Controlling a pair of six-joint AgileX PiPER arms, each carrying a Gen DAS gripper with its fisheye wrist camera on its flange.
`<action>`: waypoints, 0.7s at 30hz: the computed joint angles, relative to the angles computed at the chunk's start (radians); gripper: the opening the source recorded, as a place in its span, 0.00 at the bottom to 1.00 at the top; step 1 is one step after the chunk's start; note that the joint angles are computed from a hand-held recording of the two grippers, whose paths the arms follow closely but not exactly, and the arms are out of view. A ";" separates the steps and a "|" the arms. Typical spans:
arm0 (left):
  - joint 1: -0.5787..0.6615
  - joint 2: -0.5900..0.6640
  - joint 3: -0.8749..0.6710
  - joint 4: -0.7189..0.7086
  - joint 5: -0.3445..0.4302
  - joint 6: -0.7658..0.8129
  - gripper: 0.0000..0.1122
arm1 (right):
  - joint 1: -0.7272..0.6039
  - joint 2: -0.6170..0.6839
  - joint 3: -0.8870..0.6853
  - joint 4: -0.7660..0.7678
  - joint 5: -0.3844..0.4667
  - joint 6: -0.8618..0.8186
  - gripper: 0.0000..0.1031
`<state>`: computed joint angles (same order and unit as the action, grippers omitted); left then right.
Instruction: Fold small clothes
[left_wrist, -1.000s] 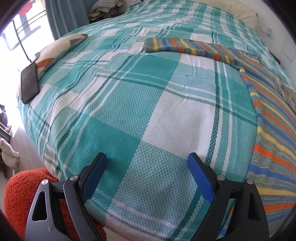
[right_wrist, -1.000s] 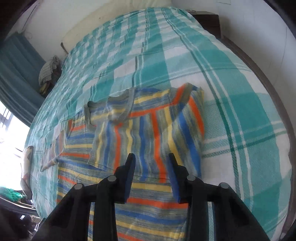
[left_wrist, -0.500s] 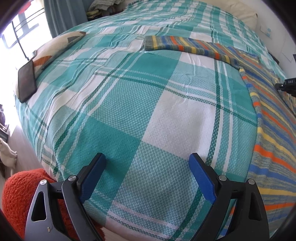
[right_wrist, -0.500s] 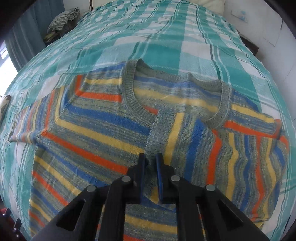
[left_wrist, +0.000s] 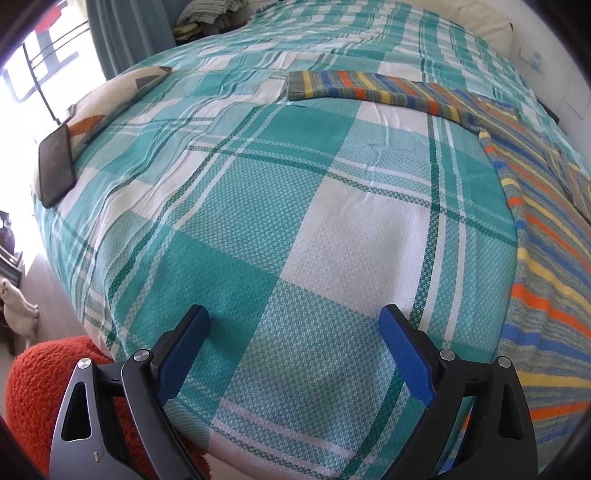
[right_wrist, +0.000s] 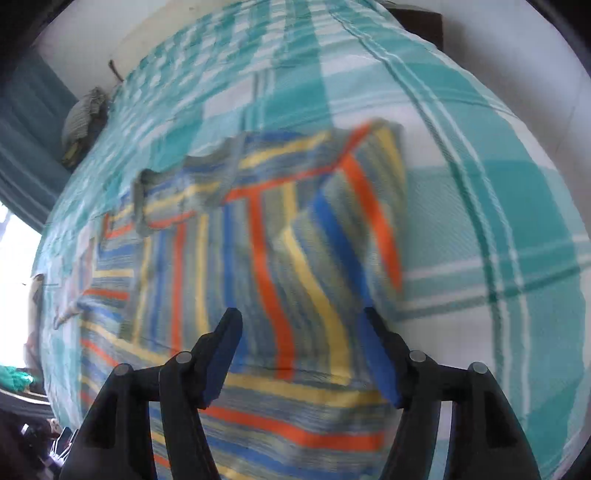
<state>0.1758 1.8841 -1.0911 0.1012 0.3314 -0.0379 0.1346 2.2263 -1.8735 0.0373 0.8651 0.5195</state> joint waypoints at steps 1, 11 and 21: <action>0.000 -0.002 0.005 0.007 -0.003 -0.007 0.86 | -0.020 -0.063 0.089 -0.031 -0.027 0.037 0.15; 0.009 0.007 0.030 0.008 -0.039 -0.037 0.91 | 0.302 -0.684 0.863 -0.349 -0.315 0.337 0.60; 0.035 0.011 0.038 -0.144 -0.051 0.110 0.91 | 0.862 -0.638 0.982 -0.925 0.014 1.323 0.76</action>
